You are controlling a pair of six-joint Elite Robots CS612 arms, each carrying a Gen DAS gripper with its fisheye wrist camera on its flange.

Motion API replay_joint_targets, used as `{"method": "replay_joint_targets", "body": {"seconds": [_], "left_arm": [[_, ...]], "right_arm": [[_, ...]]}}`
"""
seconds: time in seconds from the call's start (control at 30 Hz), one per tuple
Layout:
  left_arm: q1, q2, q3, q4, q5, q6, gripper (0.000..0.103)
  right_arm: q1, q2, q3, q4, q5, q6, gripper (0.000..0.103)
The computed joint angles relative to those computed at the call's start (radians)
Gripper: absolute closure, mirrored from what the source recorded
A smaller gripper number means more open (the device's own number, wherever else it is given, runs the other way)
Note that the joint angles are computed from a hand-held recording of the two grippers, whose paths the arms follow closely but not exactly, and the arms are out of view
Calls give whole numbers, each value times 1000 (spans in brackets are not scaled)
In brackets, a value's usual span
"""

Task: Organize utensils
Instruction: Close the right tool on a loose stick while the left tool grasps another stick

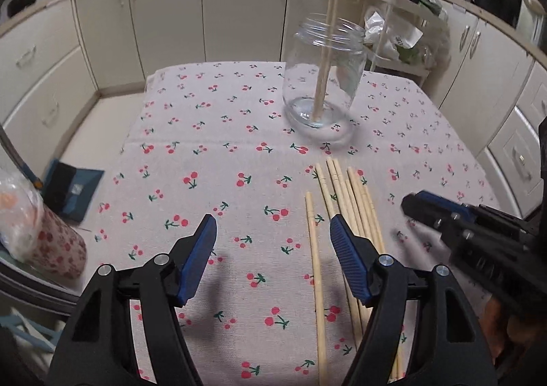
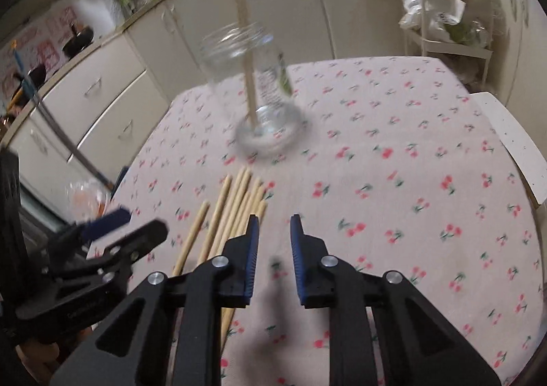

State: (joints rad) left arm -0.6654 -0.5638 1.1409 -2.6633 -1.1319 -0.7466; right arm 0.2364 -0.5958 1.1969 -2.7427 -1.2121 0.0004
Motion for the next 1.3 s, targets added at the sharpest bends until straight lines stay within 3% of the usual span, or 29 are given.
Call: {"method": "replay_joint_targets", "body": {"seconds": [0.4,0.47,0.8,0.93,1.13,1.23,1.3], "left_arm": [[10,-20,34,5,-17,-37,37],[10,-16,28,9,-24,-36,37],[11,23,-55,97,-50,30,38],[17,46,-99,159,-69,52,38],[16,66,-142,208,-71,98,40],[17,73,-159,208,-86,128,59],[17,81,-180,214,-116,168,95]], "right_arm": [[28,8,-21,82,-75,-118,85],[35,12,-30,85,-125,-154,91],[12,17,-62,164,-113,-221,97],[-6,29,-101,242,-56,-220,97],[-6,34,-114,252,-60,-245,97],[-1,33,-110,243,-79,-267,97],[2,30,-103,229,-90,-275,97]]}}
